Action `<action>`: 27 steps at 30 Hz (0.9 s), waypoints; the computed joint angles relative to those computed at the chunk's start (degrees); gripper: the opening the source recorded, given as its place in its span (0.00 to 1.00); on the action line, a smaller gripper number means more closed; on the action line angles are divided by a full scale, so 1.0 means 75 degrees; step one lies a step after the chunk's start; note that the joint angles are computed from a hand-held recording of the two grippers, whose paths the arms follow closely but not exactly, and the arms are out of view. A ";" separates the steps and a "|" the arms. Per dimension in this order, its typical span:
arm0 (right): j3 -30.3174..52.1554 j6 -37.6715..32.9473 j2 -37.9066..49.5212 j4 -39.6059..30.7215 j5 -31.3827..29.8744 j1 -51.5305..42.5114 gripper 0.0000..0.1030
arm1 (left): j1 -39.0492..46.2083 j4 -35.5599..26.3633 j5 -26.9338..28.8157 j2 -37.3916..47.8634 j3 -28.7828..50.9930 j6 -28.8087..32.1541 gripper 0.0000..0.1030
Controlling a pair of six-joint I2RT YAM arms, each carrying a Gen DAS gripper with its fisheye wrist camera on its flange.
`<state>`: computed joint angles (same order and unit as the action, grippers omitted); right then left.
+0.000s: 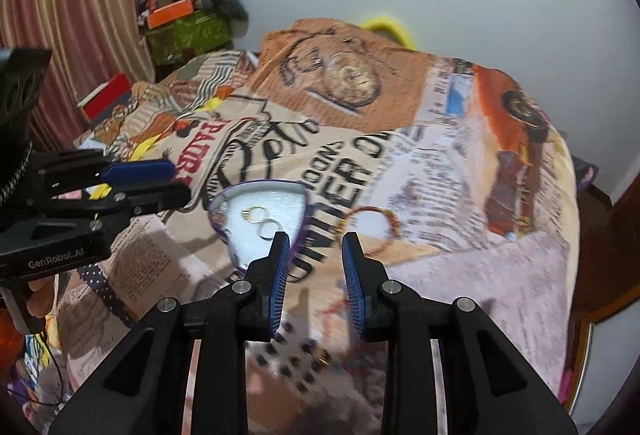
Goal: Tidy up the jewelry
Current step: 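Move the right gripper back to the red beaded bracelet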
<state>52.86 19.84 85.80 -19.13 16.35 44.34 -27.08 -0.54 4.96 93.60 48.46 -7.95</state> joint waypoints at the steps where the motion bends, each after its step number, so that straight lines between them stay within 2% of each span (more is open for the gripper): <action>1: -0.0139 0.0010 -0.0196 -0.0050 -0.0004 -0.0067 0.24 | -0.0113 -0.0030 -0.0037 0.0001 0.0025 -0.0020 0.30; 12: -0.1586 0.0172 -0.1565 -0.0195 -0.0455 -0.0801 0.24 | -0.1241 -0.0306 -0.0184 0.0792 0.0544 -0.0336 0.31; 23: -0.2495 0.0020 -0.1974 0.0037 -0.0841 -0.0824 0.24 | -0.2007 -0.0371 -0.0052 0.1641 0.0827 -0.0414 0.30; 25: -0.2562 0.0014 -0.1887 0.0118 -0.0958 -0.0900 0.24 | -0.2071 -0.0369 0.0052 0.1739 0.0898 -0.0341 0.24; 27: -0.2636 -0.0009 -0.1807 0.0217 -0.1165 -0.1020 0.24 | -0.2166 -0.0391 0.0046 0.1860 0.0993 -0.0256 0.22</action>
